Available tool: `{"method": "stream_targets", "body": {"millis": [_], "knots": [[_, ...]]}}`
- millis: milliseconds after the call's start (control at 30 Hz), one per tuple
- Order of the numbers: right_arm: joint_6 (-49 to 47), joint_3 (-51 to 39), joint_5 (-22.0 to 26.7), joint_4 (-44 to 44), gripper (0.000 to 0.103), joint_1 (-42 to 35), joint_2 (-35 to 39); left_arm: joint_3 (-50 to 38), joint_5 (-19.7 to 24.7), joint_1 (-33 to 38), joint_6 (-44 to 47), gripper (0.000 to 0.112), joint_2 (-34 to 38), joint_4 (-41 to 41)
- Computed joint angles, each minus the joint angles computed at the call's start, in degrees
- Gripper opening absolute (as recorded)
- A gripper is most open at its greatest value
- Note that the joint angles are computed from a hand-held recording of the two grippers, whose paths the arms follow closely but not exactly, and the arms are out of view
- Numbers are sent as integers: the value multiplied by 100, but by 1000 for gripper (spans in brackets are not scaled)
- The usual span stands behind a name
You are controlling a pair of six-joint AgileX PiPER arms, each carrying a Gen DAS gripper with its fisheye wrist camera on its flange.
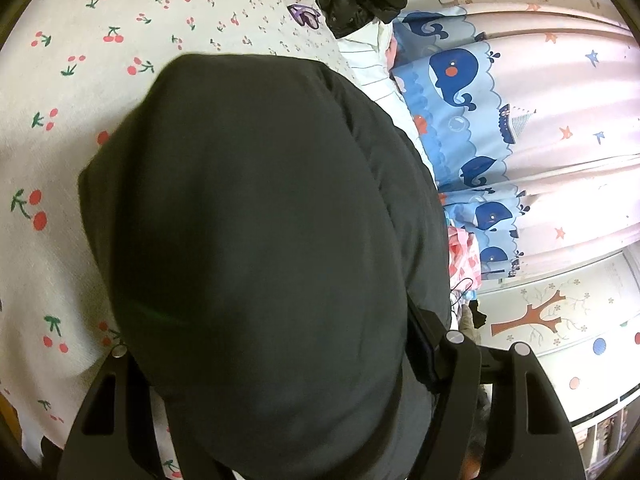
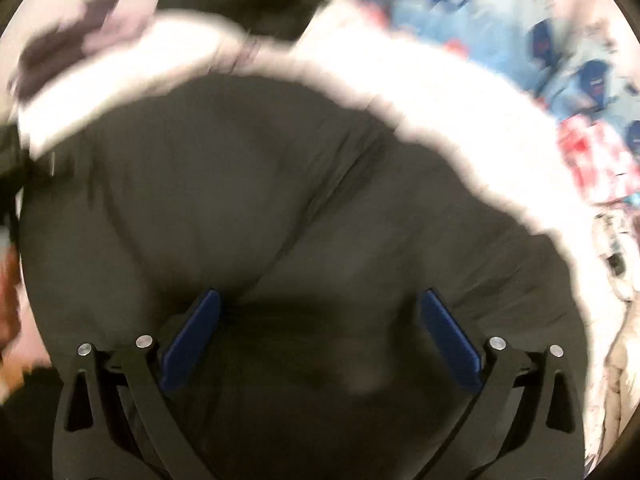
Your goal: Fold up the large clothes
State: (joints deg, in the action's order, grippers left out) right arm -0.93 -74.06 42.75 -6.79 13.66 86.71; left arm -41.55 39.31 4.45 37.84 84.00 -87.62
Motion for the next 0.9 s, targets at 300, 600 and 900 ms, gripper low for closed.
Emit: {"method": "stream_targets", "body": {"millis": [300, 600, 900], "knots": [[196, -2770, 1107, -221, 97, -520, 2671, 73, -135, -126, 289, 69, 5, -196], [-79, -794, 638, -358, 97, 33, 793, 123, 146, 122, 357, 69, 25, -305], [1136, 488, 496, -1856, 97, 1055, -184, -14, -338, -155, -317, 69, -348, 131]]}}
